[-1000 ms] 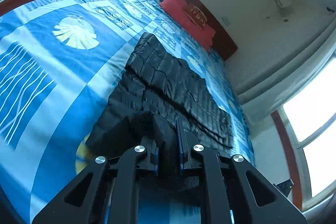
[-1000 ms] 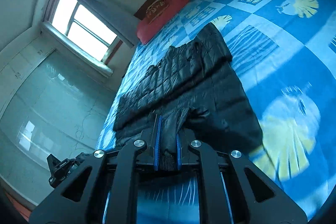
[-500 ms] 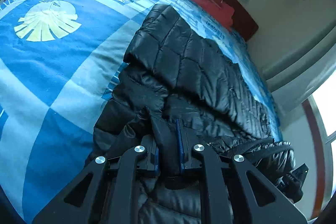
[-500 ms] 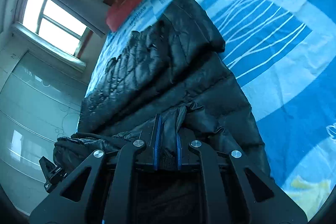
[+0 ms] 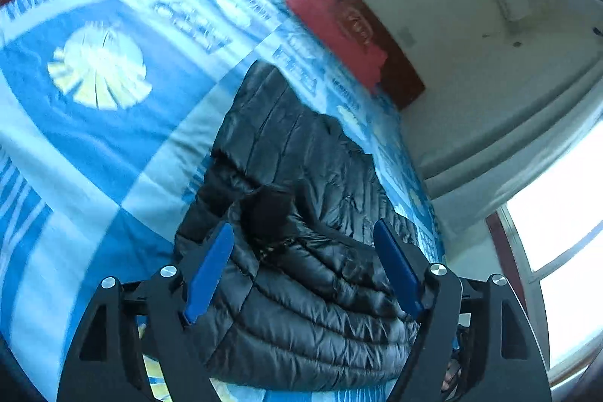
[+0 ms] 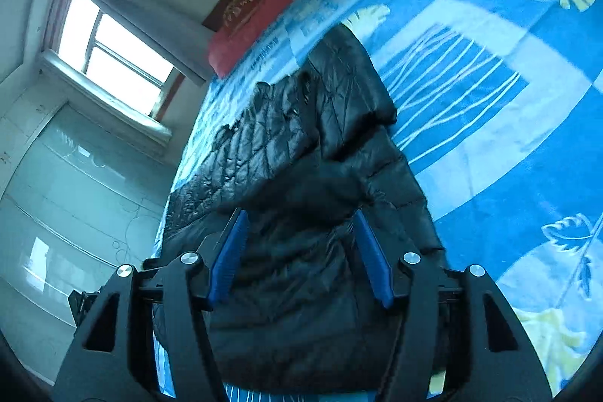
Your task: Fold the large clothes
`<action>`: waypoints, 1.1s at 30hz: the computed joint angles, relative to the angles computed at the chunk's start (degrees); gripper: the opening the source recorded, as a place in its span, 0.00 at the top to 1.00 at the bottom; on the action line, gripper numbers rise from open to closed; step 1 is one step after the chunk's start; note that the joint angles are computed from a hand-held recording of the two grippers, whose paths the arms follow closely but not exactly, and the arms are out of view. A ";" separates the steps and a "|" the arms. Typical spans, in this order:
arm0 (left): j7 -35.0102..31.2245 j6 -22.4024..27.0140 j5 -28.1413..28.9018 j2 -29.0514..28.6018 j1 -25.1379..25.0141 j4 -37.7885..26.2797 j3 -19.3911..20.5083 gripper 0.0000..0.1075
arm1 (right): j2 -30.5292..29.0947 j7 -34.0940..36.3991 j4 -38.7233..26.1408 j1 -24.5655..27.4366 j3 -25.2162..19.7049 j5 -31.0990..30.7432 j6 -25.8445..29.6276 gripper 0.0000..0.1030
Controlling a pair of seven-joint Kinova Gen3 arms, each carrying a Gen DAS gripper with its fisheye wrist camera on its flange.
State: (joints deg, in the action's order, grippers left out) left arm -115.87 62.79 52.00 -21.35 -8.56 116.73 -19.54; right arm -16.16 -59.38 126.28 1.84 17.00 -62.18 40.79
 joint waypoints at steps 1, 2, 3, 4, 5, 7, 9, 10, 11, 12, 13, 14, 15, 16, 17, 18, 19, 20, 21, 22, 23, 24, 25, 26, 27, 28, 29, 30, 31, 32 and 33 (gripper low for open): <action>0.03 -0.31 -1.18 -0.25 -0.19 -0.41 0.55 0.30 | 0.01 -0.32 -0.39 0.21 -0.13 0.87 0.17 0.43; 0.17 -0.65 -2.03 -0.21 -0.18 -0.66 0.98 0.30 | 0.10 -0.56 -0.77 0.33 -0.36 1.78 0.13 0.43; 0.11 -0.72 -2.87 0.03 0.00 -0.88 1.22 0.30 | 0.34 -0.82 -1.25 0.32 -0.57 2.53 0.07 0.43; -0.52 -0.52 -3.65 0.84 0.43 -1.09 1.33 0.30 | 0.80 -1.00 -1.91 0.25 -0.94 3.57 -0.09 0.43; -0.66 -0.89 -4.35 1.70 0.57 -1.41 1.93 0.30 | 1.27 -1.13 -2.56 0.18 -1.16 4.49 -0.07 0.43; -0.69 -2.33 -6.56 2.97 0.63 -1.76 3.88 0.30 | 3.34 -1.55 -4.94 -0.05 -2.62 7.70 -0.54 0.43; -2.01 -3.26 -7.43 4.53 1.12 -1.98 4.66 0.30 | 5.28 -0.82 -6.78 -0.40 -3.12 9.30 -0.12 0.42; -2.80 -3.75 -7.42 5.73 1.43 -2.36 5.15 0.30 | 6.55 0.54 -7.73 -0.56 -2.85 8.90 0.74 0.42; -3.57 -3.90 -7.13 6.49 1.46 -2.55 5.26 0.30 | 7.63 1.68 -8.69 -0.34 -2.92 8.65 1.75 0.42; -4.31 -4.04 -6.90 7.38 1.50 -2.95 5.59 0.30 | 8.93 2.87 -9.93 0.01 -3.31 8.86 2.75 0.42; -5.40 -4.08 -6.67 8.52 1.59 -3.61 5.99 0.30 | 9.91 3.40 -11.02 0.50 -4.06 9.55 3.22 0.42; -6.55 -3.77 -6.64 9.81 1.63 -4.55 6.47 0.30 | 10.43 3.77 -11.61 1.06 -4.82 10.08 3.51 0.41; -7.65 -3.46 -6.59 10.94 1.57 -5.33 7.04 0.30 | 11.62 4.47 -12.79 1.55 -5.42 10.64 4.33 0.41; -8.47 -2.98 -6.74 11.77 1.34 -6.06 7.61 0.30 | 12.76 5.25 -13.74 2.16 -5.92 10.76 5.27 0.40; -9.56 -2.27 -7.23 12.91 1.23 -7.12 8.31 0.30 | 13.53 5.78 -14.31 2.82 -6.47 10.72 5.91 0.39; -10.24 -2.02 -7.74 13.45 0.95 -7.61 8.99 0.30 | 14.78 6.53 -15.20 3.49 -6.99 10.88 6.96 0.39; -11.06 -1.95 -8.55 14.15 0.87 -8.30 9.86 0.30 | 15.46 6.49 -15.74 4.07 -7.75 11.35 7.39 0.38; -11.93 -2.29 -9.22 14.49 0.83 -8.62 10.66 0.35 | 16.11 6.50 -16.21 4.67 -8.42 11.68 7.84 0.39; -12.48 -2.75 -10.08 14.57 0.85 -8.83 11.43 0.41 | 16.66 6.57 -16.52 5.17 -9.05 12.10 8.08 0.39; -12.54 -2.54 -11.39 15.21 1.02 -9.59 12.23 0.52 | 16.83 6.65 -16.51 5.49 -9.74 12.55 7.71 0.46; -12.10 -2.71 -12.27 15.37 1.04 -9.84 12.80 0.59 | 16.83 6.22 -16.51 5.66 -10.42 13.28 7.19 0.59; -11.75 -3.03 -13.05 15.44 1.10 -9.98 13.26 0.62 | 16.64 5.27 -16.31 5.39 -11.12 14.94 5.78 0.68; -11.55 -3.68 -13.57 15.26 1.26 -9.86 13.69 0.68 | 16.47 5.00 -16.03 5.38 -11.55 15.67 5.10 0.75; -11.99 -4.26 -13.56 14.85 1.47 -9.52 13.86 0.73 | 16.09 5.30 -15.52 5.43 -11.63 15.47 4.60 0.78; -12.33 -5.22 -13.56 14.26 1.71 -9.02 14.01 0.75 | 15.49 6.51 -14.56 5.61 -11.69 14.42 3.81 0.80; -12.34 -6.53 -13.81 13.38 2.08 -8.43 14.30 0.78 | 14.61 7.31 -13.70 5.58 -11.66 13.79 3.16 0.82; -12.25 -7.39 -14.05 12.38 2.46 -7.89 14.37 0.81 | 13.70 7.96 -12.89 5.39 -11.57 13.37 2.46 0.85; -12.26 -8.08 -14.10 11.38 2.89 -7.36 14.24 0.82 | 11.85 8.54 -11.59 4.94 -11.68 13.28 0.98 0.85; -12.09 -8.92 -14.14 9.84 3.33 -6.66 14.10 0.83 | 10.57 8.39 -10.91 4.27 -11.67 13.70 -0.15 0.87; -11.69 -9.33 -14.29 8.86 3.84 -6.43 13.86 0.83 | 9.03 8.32 -10.19 3.58 -11.48 14.15 -1.21 0.87; -11.31 -9.62 -14.41 8.17 4.35 -6.39 13.53 0.84 | 7.95 8.10 -9.82 2.87 -11.13 14.47 -1.85 0.88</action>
